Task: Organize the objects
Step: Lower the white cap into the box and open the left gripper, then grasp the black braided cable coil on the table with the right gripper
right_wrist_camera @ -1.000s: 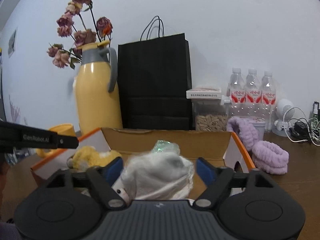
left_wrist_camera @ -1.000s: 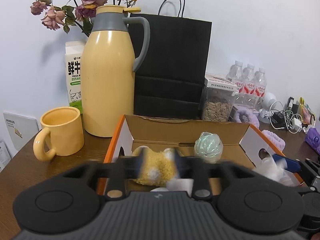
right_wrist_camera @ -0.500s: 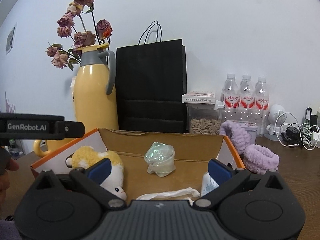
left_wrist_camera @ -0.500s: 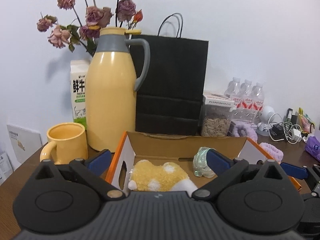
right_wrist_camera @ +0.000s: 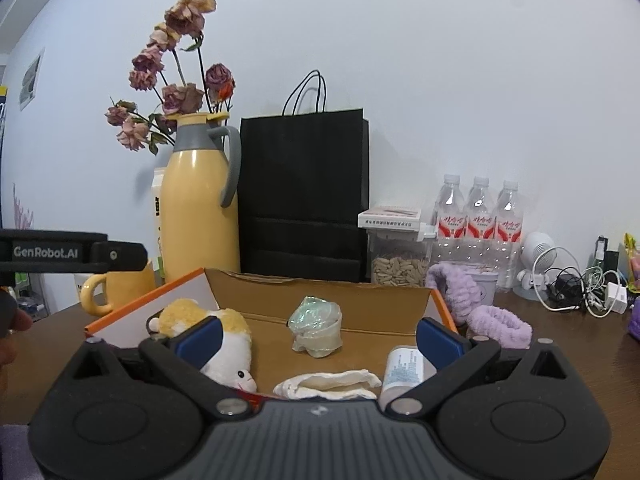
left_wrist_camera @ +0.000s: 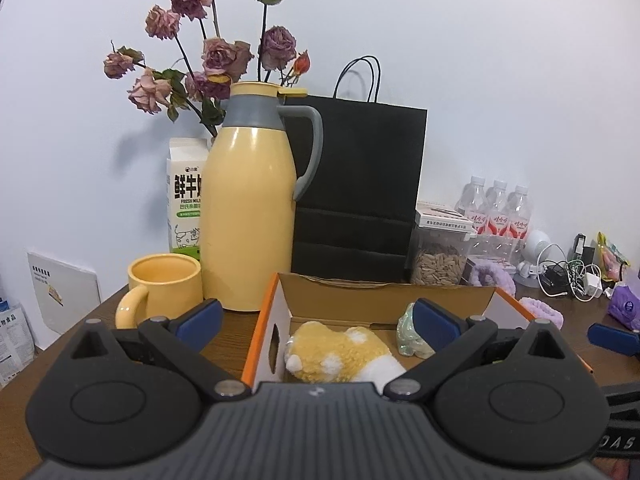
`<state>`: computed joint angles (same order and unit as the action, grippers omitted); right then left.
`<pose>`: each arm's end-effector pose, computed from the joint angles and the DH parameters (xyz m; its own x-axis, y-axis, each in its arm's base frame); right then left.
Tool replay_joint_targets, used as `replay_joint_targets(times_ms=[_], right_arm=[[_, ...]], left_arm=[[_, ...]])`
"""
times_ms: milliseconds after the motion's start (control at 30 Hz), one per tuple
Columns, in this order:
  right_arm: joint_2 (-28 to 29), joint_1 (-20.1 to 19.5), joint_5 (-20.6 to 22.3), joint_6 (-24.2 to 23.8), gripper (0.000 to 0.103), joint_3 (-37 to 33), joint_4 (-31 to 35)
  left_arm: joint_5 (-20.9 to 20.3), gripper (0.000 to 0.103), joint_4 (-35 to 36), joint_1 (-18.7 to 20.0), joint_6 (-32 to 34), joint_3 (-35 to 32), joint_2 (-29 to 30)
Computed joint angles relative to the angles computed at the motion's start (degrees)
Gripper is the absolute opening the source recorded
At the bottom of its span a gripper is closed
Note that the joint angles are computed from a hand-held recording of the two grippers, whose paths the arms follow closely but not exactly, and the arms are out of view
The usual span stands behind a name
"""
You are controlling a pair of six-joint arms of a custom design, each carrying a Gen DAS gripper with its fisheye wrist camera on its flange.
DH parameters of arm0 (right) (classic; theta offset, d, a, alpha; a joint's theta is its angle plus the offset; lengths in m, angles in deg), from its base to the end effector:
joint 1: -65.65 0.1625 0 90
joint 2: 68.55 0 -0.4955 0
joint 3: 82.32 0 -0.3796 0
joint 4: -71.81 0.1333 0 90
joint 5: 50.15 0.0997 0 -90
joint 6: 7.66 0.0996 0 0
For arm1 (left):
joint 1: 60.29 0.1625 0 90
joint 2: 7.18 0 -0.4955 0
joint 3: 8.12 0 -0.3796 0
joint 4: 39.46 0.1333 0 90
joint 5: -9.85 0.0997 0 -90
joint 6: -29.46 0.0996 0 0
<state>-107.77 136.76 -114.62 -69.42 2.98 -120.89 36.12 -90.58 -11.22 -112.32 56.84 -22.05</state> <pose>-0.0848 -0.7923 0.2362 -0.6160 -0.4815 0.6234 -0.7705 0.2037 -0.6040 -0.3352 -0.7263 -0.1004 -0.7315 -0.3128 -0.6059 0.5610 0.2290 -0.7955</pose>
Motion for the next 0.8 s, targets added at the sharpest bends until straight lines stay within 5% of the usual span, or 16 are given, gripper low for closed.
replay_joint_targets(times_ms=[367, 800], right_arm=[[-2.52, -1.48, 1.7, -4.29, 0.103, 5.25, -0.92], [-4.68, -3.19, 0.64, -5.85, 0.103, 9.79, -1.48]], left_arm=[[-1.65, 0.103, -6.08, -1.27, 0.27, 8.28, -1.92], [-4.96, 0.103, -3.85, -1.95, -5.69, 12.79, -3.0]])
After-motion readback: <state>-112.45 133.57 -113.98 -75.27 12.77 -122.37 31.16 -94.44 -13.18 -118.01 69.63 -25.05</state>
